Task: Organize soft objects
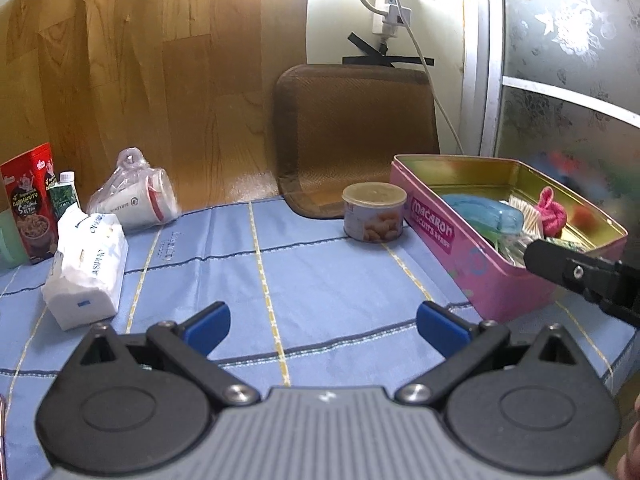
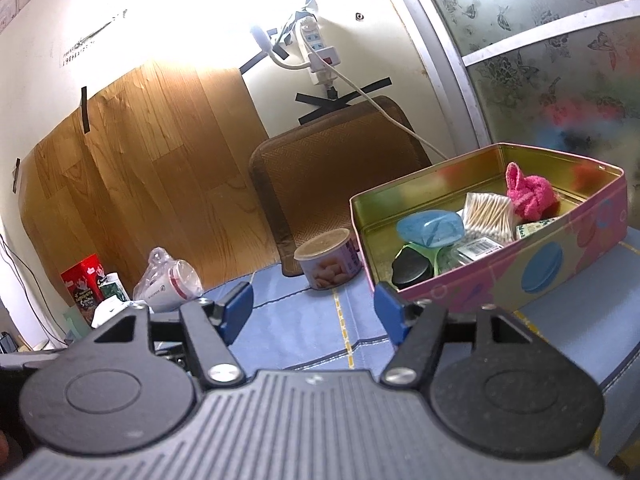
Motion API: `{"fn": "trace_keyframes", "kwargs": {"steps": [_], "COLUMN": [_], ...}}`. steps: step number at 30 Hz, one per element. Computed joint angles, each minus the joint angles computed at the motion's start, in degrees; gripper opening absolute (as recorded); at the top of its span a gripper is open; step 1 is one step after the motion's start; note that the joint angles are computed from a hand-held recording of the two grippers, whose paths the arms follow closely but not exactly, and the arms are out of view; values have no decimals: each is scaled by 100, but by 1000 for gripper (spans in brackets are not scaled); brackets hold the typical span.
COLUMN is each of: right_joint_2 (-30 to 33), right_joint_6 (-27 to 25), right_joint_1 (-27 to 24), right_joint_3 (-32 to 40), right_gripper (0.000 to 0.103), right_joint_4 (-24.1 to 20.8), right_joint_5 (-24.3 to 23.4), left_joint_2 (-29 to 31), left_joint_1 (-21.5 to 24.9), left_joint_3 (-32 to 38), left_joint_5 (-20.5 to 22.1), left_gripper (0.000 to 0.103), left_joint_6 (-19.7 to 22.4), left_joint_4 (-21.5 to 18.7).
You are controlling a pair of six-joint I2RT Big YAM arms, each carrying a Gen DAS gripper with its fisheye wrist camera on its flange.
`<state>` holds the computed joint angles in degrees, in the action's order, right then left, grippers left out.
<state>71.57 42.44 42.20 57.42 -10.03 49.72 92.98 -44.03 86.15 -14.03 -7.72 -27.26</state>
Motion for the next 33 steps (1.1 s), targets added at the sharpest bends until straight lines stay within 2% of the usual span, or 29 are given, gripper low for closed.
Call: {"fn": "trace_keyframes", "kwargs": {"steps": [6,12,20,26,33], "right_joint_2": [-42,-122,-116,-95,-133], "right_joint_6": [170,285,415,475,463], "right_joint_1": [-14,-13,-29,-29,-39], "right_joint_3": [-23,-101,-129,-116,-200], "right_gripper": [70,71,72,72,72], "right_joint_4": [-76,-39,-114,-189,-91], "right_joint_5": [8,54,-61,-97,-67], "left_joint_2": [-5,91,141,249,293], "left_joint_1": [-112,-159,-171,-155,-176], "left_joint_3": [-10,129,151,278,320], "left_joint_5": [-248,-437,-475,-480,-481], "left_gripper": [103,103,103,103,103], "left_joint_6": [150,138,181,82,70], "left_joint_4": [27,-172,-240,-446,-505]}}
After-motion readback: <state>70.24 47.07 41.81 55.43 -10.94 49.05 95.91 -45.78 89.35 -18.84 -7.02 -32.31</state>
